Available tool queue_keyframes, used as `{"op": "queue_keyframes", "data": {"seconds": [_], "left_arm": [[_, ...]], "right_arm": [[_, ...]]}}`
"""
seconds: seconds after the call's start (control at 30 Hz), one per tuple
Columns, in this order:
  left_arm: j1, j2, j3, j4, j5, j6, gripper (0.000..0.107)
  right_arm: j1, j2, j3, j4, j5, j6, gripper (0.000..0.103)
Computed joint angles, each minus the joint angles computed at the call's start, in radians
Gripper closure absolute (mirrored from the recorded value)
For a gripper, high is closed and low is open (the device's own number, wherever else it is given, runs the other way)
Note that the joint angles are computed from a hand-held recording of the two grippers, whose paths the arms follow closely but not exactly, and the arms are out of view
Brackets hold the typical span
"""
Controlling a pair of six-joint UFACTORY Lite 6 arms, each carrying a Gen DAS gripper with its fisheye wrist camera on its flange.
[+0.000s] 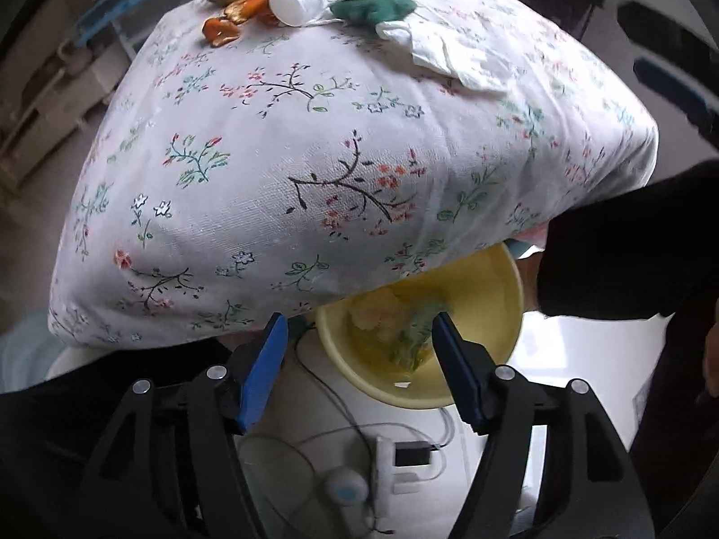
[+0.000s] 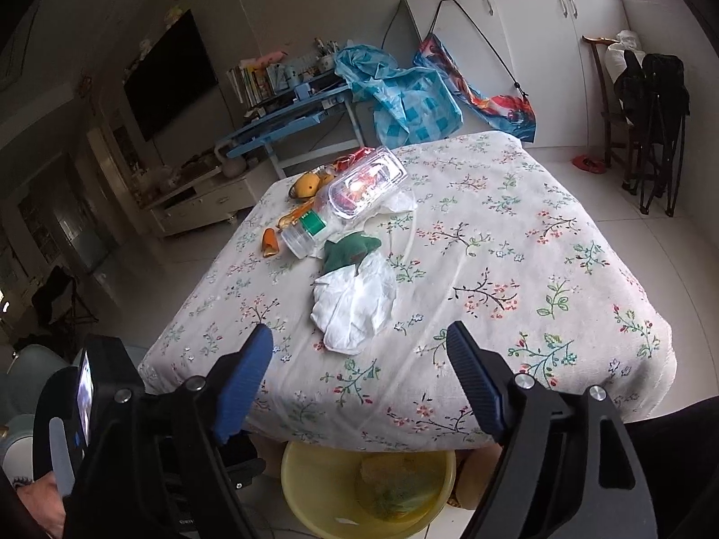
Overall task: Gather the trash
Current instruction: 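Open the left tool over the yellow basin to drop the carton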
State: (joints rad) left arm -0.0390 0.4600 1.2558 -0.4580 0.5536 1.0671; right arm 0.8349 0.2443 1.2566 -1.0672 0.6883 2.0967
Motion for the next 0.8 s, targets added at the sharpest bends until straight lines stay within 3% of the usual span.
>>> {"op": "queue_keyframes", "data": {"seconds": [0.17, 0.27, 0.4, 0.67, 0.8], "left_arm": [[0.047, -0.051, -0.005, -0.116, 0.091, 0.125, 0.042], [0.082, -0.106, -0.015, -0.229, 0.127, 0.237, 0.036], [0.115, -0.127, -0.005, -0.329, 0.118, 0.291, 0.032], [0.179, -0.045, 0.113, -0.396, 0.111, 0.206, 0.029], [0.198, -0.056, 0.117, -0.46, 0.023, 0.207, 0.026]], "right_arm": [[0.005, -0.005, 0.008, -0.014, 0.002, 0.003, 0.026], [0.011, 0.001, 0.032, -0.027, 0.014, -0.004, 0.025], [0.011, 0.04, 0.081, -0.028, 0.004, -0.036, 0.024], [0.02, 0.11, 0.168, -0.008, 0.0, -0.128, 0.022], [0.018, 0.128, 0.182, 0.016, 0.0, -0.154, 0.022]]}}
